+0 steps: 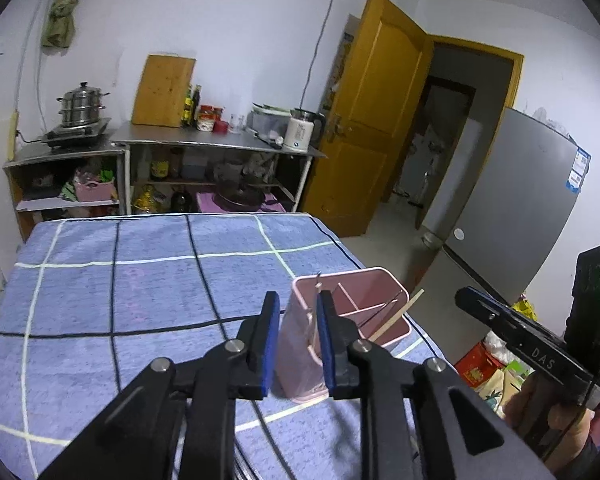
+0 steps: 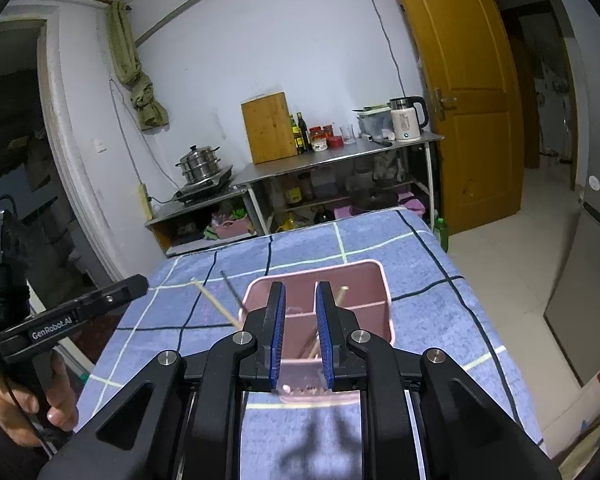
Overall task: Organize utensils
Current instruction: 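Open the left tool into the caddy while the right tool releases its chopstick, then move both open tools back toward the black chopsticks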
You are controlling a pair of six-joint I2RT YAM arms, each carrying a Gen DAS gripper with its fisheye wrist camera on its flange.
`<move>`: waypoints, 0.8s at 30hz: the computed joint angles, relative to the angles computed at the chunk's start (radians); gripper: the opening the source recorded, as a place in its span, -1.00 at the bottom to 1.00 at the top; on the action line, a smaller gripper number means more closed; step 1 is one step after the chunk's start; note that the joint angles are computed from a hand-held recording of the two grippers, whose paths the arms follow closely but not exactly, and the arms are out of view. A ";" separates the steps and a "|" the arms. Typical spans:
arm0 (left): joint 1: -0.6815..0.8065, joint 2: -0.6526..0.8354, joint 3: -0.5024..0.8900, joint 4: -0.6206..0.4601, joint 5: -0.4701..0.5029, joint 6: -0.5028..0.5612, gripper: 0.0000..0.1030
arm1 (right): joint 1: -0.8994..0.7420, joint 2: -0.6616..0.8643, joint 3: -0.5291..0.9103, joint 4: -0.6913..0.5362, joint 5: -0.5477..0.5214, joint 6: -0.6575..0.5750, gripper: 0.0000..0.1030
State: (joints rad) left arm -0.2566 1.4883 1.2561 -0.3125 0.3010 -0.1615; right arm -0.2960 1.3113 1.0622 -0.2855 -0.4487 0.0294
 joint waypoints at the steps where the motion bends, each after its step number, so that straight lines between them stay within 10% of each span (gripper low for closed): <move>1: 0.010 -0.021 -0.022 0.002 0.000 -0.001 -0.61 | -0.002 -0.022 -0.016 -0.008 -0.020 0.000 -0.69; 24: 0.215 -0.301 -0.451 0.025 0.026 0.030 -0.61 | 0.206 -0.190 -0.258 -0.026 0.019 -0.028 -0.69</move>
